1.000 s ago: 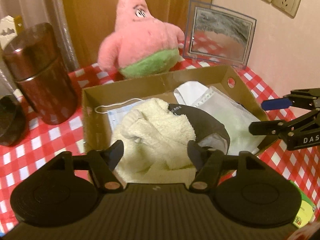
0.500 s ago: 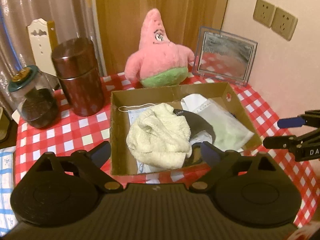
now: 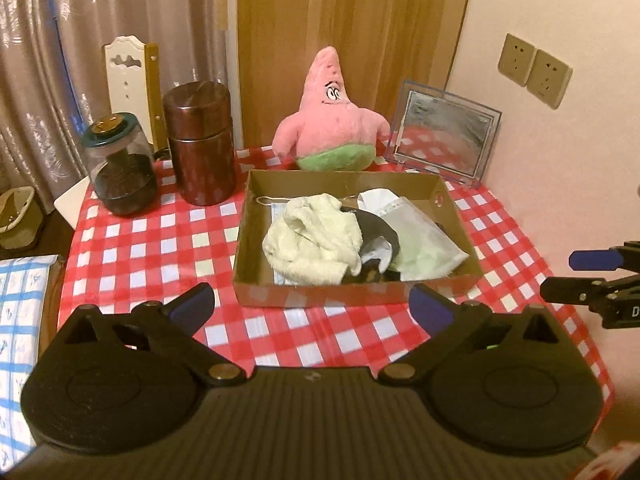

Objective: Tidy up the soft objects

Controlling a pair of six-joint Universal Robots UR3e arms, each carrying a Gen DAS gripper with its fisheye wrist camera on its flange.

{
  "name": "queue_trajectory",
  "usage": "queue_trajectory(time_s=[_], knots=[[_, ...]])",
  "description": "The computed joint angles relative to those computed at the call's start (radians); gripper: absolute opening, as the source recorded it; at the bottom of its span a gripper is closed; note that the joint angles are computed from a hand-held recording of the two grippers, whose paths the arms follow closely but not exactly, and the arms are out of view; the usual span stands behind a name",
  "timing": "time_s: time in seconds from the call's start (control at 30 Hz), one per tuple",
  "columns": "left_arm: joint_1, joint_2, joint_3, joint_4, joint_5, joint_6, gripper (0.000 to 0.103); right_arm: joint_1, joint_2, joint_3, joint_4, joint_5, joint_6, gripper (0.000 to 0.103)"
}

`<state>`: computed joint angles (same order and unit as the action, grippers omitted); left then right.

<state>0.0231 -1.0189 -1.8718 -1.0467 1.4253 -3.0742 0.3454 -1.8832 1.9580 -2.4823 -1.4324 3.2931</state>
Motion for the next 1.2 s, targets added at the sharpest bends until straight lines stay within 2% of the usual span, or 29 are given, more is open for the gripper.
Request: queue_trajectory(time_s=[0.33,0.43,0.7,0.77,0.87,0.97,1.2], knots=[[-0.235,0.14,0.02,-0.081,0.201,-0.143,0.102,0.062,-0.236,0.074,0.126,-0.058,0.048,0.076],[-0.369,0.139,0.023,-0.078,0.319,-0.227,0.102,0.085,-0.292,0.082,0.163,-0.071,0.057,0.076],[-0.665,0.14,0.021,-0.112,0.556,-0.449,0.102,0.255,-0.373,0.108,0.184,-0.224,0.147,0.076],[-0.769,0.126,0.022,-0.132,0.646,-0.534,0.102,0.313,-0.384,0.12,0.176,-0.277,0.183,0.076],[-0.889,0.117,0.02,-0.177,0.732,-0.652,0.102,0.42,-0.387,0.138,0.164,-0.376,0.255,0.076],[-1.031,0.105,0.02,-0.243,0.823,-0.824,0.102,0.53,-0.377,0.153,0.158,-0.471,0.322,0.076],[-1.305,0.049,0.037,-0.44,0.95,-1.221,0.102,0.741,-0.351,0.189,0.158,-0.633,0.477,0.076]])
